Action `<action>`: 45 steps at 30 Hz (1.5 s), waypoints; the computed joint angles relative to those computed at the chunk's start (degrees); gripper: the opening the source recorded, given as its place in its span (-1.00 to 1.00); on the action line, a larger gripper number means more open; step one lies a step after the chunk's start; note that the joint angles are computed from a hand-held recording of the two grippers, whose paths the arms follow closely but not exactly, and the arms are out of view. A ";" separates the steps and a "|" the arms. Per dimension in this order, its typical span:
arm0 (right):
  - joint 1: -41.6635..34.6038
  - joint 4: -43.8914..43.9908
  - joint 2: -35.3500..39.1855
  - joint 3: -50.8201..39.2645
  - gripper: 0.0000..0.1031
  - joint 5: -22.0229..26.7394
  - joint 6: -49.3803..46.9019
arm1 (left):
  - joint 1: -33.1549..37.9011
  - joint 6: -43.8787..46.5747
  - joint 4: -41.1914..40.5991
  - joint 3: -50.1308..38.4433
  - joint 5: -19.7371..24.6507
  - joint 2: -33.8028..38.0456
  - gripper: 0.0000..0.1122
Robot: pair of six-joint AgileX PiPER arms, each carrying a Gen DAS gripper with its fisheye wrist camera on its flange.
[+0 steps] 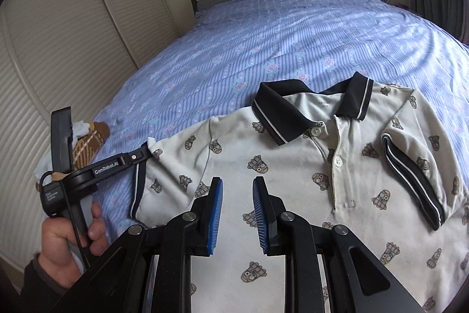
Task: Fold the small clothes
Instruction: 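Grasp the other sleeve with the left gripper and fold it across the body, then move both grippers back to the shirt hem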
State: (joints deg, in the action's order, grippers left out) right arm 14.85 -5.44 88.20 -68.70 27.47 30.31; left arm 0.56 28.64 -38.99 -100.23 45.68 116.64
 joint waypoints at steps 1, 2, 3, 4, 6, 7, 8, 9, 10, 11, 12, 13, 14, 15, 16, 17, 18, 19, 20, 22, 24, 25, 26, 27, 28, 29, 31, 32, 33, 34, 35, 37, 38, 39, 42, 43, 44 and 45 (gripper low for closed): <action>-0.31 0.17 -0.67 0.46 -0.56 0.10 -0.22 | -0.43 -1.29 2.07 1.68 -1.05 -2.10 -0.82; -0.73 0.65 -1.46 1.01 -0.56 0.20 -0.79 | -0.98 -2.64 4.10 3.27 -2.15 -4.20 -0.82; -1.21 1.10 -2.41 1.66 -0.56 0.27 -1.25 | -2.22 -5.48 7.85 5.07 -3.68 -6.89 -0.82; -1.75 1.59 -3.29 2.22 -0.56 0.30 -1.72 | -3.62 -9.08 12.38 5.75 -4.41 -8.61 -0.82; -3.20 3.48 -5.51 3.72 -0.56 0.28 -3.47 | -7.32 -16.99 21.19 6.06 -4.26 -11.47 -0.82; -3.94 4.16 -6.58 4.33 -0.56 0.39 -4.22 | -9.22 -19.85 23.93 5.57 -3.60 -12.18 -0.82; -4.73 4.68 -7.83 5.06 -0.56 0.53 -4.89 | -10.96 -21.98 26.15 4.92 -2.87 -12.53 -0.82; -5.71 5.45 -9.09 5.80 -0.56 0.71 -5.98 | -13.69 -25.06 29.51 3.55 -1.92 -12.48 -0.82; -6.81 6.16 -10.43 6.53 -0.56 1.00 -7.08 | -16.08 -27.45 32.40 2.08 -1.20 -11.97 -0.82; -7.99 6.77 -11.71 7.25 -0.56 1.28 -8.14 | -18.38 -29.54 35.04 0.40 -0.29 -11.19 -0.82; -9.29 7.45 -12.88 7.88 -0.56 1.58 -9.29 | -20.79 -31.29 36.65 -1.77 0.87 -9.88 -0.82; -10.61 8.10 -13.87 8.32 -0.56 2.09 -10.42 | -22.26 -32.01 36.56 -3.58 1.99 -8.62 -0.82; -12.21 9.37 -14.78 8.85 -0.56 2.57 -12.13 | -23.76 -32.97 36.88 -5.44 2.94 -7.21 -0.82; -14.09 11.18 -15.63 9.54 -0.56 2.83 -14.24 | -25.61 -34.24 37.79 -7.75 4.18 -5.31 -0.82; -16.05 13.12 -16.38 10.25 -0.56 3.03 -16.37 | -26.99 -35.11 38.19 -9.69 5.25 -3.62 -0.82; -18.01 15.01 -16.98 10.85 -0.56 3.33 -18.46 | -28.09 -35.81 38.38 -10.64 5.75 -2.52 -0.82; -19.99 16.90 -17.39 11.52 -0.56 3.48 -20.57 | -29.30 -36.49 38.72 -12.03 6.50 -0.84 -0.82; -21.91 18.79 -17.51 12.05 -0.56 3.63 -22.60 | -30.30 -37.04 39.04 -12.97 7.01 0.48 -0.82; -23.63 20.71 -17.49 12.59 -0.56 3.69 -24.48 | -31.09 -37.40 39.24 -12.66 6.65 0.92 -0.82; -26.98 24.93 -17.33 13.66 -0.56 4.12 -28.61 | -32.57 -38.59 41.24 -11.21 4.76 1.58 -0.77; -29.41 28.19 -17.11 14.48 -0.56 4.48 -31.77 | -33.08 -39.39 42.68 -8.55 2.90 0.52 -0.60; -29.96 29.09 -17.28 15.04 -0.56 4.51 -32.61 | -33.02 -39.39 42.39 -6.95 1.79 -0.58 -0.50; -30.34 29.89 -17.29 15.31 -0.56 4.50 -33.45 | -32.80 -38.95 41.76 -5.68 0.94 -1.74 -0.42; -30.58 30.61 -17.23 15.49 -0.56 4.39 -34.29 | -32.34 -37.83 41.05 -3.38 -0.44 -3.92 -0.35; -30.46 30.93 -17.04 15.45 -0.56 4.33 -34.65 | -32.15 -37.23 41.53 -1.06 -1.90 -6.00 -0.16; -30.77 31.91 -17.13 15.48 -0.56 4.72 -35.78 | -32.04 -37.14 42.46 0.83 -3.12 -7.65 -0.02; -29.98 32.95 -16.93 15.59 -0.56 4.38 -36.64 | -29.98 -34.34 41.03 4.65 -4.56 -11.42 -0.01; -29.09 32.65 -16.89 15.73 -0.56 3.97 -36.25 | -28.62 -32.66 39.31 5.84 -4.56 -12.72 -0.01; -27.99 32.36 -16.92 16.00 -0.56 3.49 -35.64 | -27.15 -31.04 37.49 7.27 -4.69 -14.14 -0.01; -26.87 32.39 -16.86 16.15 -0.56 3.13 -35.25 | -25.76 -29.53 35.82 8.99 -4.93 -15.66 -0.01; -25.59 32.06 -16.67 16.09 -0.56 2.90 -34.50 | -24.65 -28.13 34.56 10.67 -5.28 -16.94 -0.01; -22.61 30.76 -16.06 15.77 -0.56 2.45 -32.60 | -22.81 -26.05 33.49 14.20 -5.60 -18.89 -0.02; -21.04 29.89 -15.66 15.52 -0.56 2.25 -31.59 | -22.02 -24.97 33.07 15.67 -5.59 -19.20 -0.02; -19.45 28.90 -15.21 15.21 -0.56 2.03 -30.59 | -21.31 -24.15 32.58 16.69 -5.40 -19.04 -0.02; -15.34 25.03 -14.64 14.59 -0.56 2.23 -27.22 | -18.93 -21.07 28.07 19.39 -4.94 -18.09 -0.08; -14.56 24.62 -14.61 14.57 -0.56 2.47 -26.96 | -18.38 -21.30 27.97 20.13 -5.04 -17.75 -0.14; -13.70 23.77 -14.56 14.56 -0.56 2.49 -26.12 | -18.11 -21.17 27.80 20.66 -5.22 -17.52 -0.15; -12.83 22.57 -14.58 14.63 -0.56 2.42 -24.97 | -17.93 -21.09 28.04 21.33 -5.38 -17.29 -0.15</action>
